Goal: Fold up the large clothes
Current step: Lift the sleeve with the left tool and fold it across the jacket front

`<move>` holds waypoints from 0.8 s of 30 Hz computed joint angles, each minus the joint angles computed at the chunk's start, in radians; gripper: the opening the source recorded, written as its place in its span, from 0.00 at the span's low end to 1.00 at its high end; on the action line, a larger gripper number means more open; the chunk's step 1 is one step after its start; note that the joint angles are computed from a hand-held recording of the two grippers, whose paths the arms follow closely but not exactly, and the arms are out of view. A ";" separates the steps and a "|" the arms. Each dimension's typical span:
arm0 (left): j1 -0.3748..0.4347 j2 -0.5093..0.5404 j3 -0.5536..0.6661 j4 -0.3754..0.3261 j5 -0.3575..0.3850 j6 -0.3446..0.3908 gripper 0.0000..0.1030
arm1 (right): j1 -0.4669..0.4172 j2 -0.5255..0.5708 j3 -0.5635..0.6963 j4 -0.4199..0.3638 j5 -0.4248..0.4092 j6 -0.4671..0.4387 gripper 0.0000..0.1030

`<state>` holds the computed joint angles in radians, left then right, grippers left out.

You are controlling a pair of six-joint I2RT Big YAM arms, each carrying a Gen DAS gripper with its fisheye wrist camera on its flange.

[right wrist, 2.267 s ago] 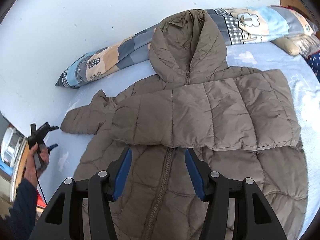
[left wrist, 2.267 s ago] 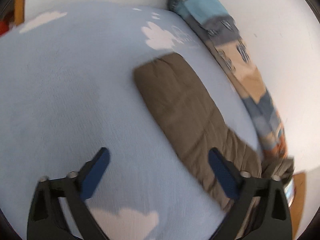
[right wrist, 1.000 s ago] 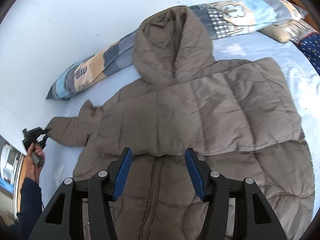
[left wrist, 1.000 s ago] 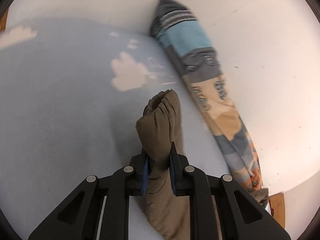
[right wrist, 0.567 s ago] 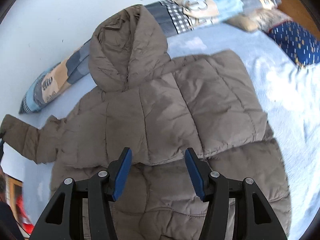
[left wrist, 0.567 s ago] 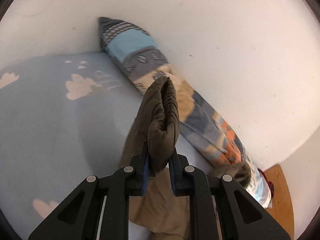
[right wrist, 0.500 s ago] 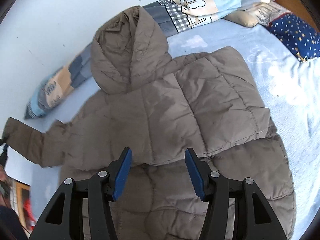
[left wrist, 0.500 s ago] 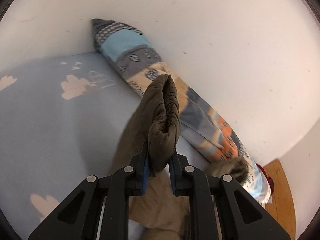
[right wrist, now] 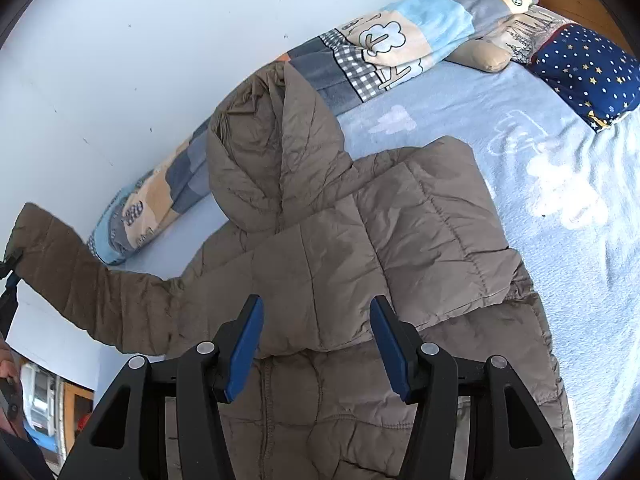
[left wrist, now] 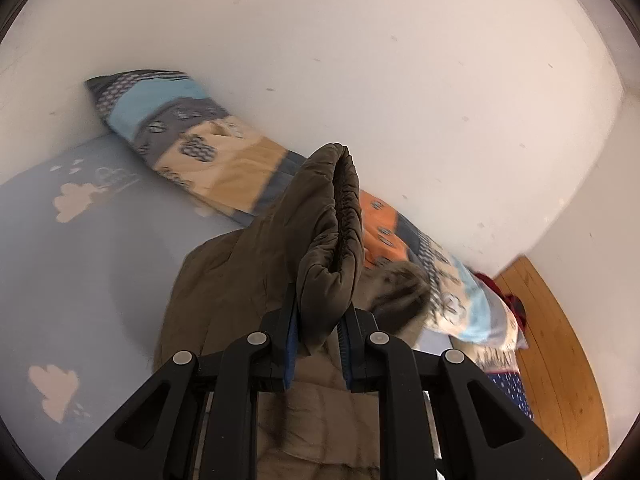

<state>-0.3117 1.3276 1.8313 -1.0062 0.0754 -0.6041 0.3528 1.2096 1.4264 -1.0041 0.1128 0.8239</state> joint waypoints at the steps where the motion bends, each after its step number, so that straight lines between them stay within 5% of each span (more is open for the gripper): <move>1: -0.024 0.010 0.018 -0.009 -0.014 0.000 0.16 | -0.005 -0.009 -0.004 0.002 -0.005 0.000 0.58; 15: -0.291 0.147 0.154 -0.063 -0.111 -0.035 0.16 | -0.091 -0.115 -0.051 0.018 -0.056 0.012 0.58; 24: -0.414 0.246 0.122 -0.057 -0.106 -0.090 0.16 | -0.142 -0.157 -0.076 0.026 -0.084 0.024 0.58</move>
<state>-0.7256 1.5732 1.9537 -1.0630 -0.0301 -0.6936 0.2106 1.0530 1.3500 -0.9786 0.0285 0.8476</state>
